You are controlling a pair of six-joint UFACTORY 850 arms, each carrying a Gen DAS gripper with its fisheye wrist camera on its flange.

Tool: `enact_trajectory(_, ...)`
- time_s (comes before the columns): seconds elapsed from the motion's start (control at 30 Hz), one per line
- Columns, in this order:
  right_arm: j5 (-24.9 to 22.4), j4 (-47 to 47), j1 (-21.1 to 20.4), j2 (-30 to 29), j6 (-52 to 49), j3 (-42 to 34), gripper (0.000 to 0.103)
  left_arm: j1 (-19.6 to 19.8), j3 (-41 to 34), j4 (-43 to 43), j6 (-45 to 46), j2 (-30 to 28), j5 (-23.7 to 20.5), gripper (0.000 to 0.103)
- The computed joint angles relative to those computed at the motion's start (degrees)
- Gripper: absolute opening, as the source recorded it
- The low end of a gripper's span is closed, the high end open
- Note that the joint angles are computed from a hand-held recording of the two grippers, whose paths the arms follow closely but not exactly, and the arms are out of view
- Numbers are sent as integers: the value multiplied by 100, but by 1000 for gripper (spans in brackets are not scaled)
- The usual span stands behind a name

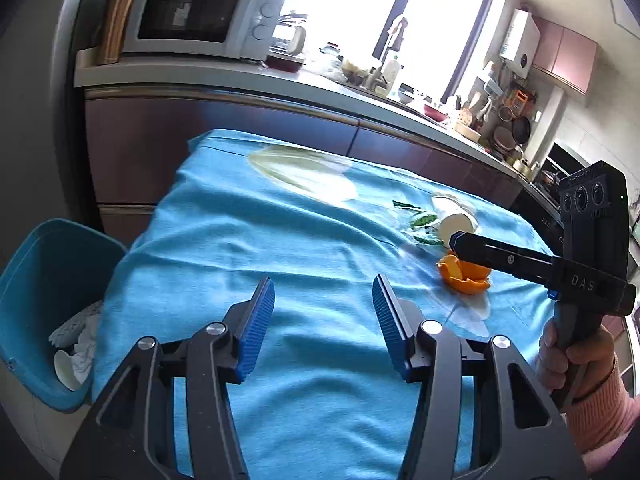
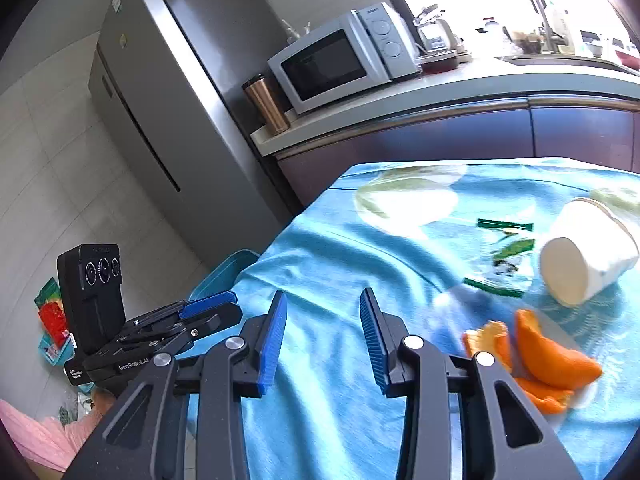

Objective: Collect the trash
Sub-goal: 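Move both open grippers back over the orange peels on the table, then close the right gripper on the orange peel while the left gripper grasps it too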

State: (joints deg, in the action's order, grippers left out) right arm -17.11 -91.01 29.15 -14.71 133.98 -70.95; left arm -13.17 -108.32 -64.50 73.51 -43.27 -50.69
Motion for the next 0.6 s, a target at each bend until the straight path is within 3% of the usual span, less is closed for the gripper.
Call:
enact_trajectory(0.3, -600, -197, -64, 854, 748, 1143, 36, -504, 130, 244, 110, 90, -154, 51)
enact_trajectory(0.6, -781, -262, -214, 1280, 1078, 1701, 36, -845, -124, 613, -132, -69, -287, 51)
